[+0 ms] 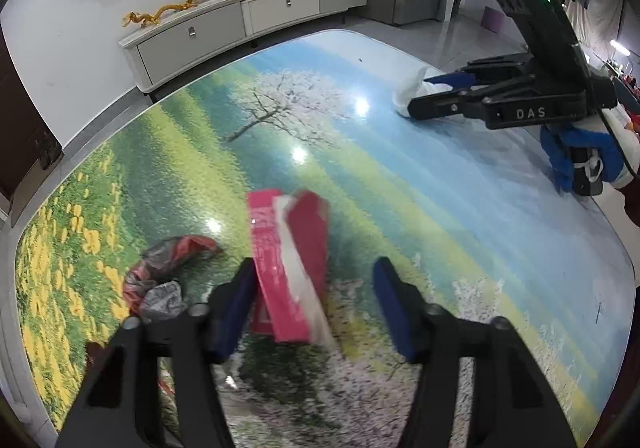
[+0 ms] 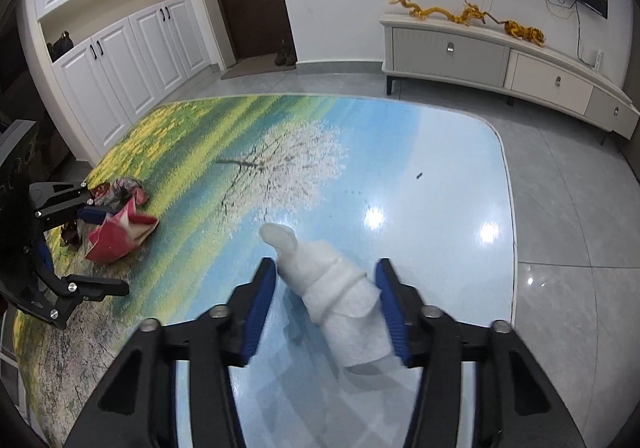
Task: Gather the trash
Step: 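Grasp the white tissue with the right tool while the left tool grasps a red box, then carry the tissue and red box over the bin and open both tools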
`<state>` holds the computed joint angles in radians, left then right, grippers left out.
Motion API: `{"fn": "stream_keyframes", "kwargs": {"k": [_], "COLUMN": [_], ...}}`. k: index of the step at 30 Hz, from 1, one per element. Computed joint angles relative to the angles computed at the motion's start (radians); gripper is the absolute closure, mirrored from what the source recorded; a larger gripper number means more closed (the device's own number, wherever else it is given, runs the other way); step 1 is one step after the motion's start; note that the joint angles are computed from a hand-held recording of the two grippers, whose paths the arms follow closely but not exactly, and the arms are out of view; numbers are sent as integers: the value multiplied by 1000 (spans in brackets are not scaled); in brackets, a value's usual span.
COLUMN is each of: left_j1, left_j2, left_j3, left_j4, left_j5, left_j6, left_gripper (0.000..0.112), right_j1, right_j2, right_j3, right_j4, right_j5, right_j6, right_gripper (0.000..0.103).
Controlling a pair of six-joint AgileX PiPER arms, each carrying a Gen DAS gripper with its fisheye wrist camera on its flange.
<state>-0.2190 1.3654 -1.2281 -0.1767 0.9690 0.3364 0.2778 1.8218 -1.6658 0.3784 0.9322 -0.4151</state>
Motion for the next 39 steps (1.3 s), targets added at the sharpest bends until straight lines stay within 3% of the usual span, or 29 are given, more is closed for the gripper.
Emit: {"fn": "stream_keyframes", "kwargs": {"k": [6,11,24,31,39], "left_j1": [-18,-55,-246,-385,-702], "left_j2": [1,-44,-254,-392,-464], "left_j3": [5,51,175,197,125], "left_j4": [19,43,165,287,574], "left_j5": [-42,-91,-99,-44,109], "left_j6": [-121,-229,-534,-737,-1065], "left_gripper": [80,81,81,81,81], "right_j1": [11,16,43,98,174], "right_j2": [-53,-121,-371,-527,-686], "right_j3": [73,143,388,483,516], "right_j4": [-17,-27,-2,-58,-122], "right_j5": [-33,-49,-81,-79,-57], "right_j6": [9,19,60,153,258], "right_gripper": [75,81,88,88,88]}}
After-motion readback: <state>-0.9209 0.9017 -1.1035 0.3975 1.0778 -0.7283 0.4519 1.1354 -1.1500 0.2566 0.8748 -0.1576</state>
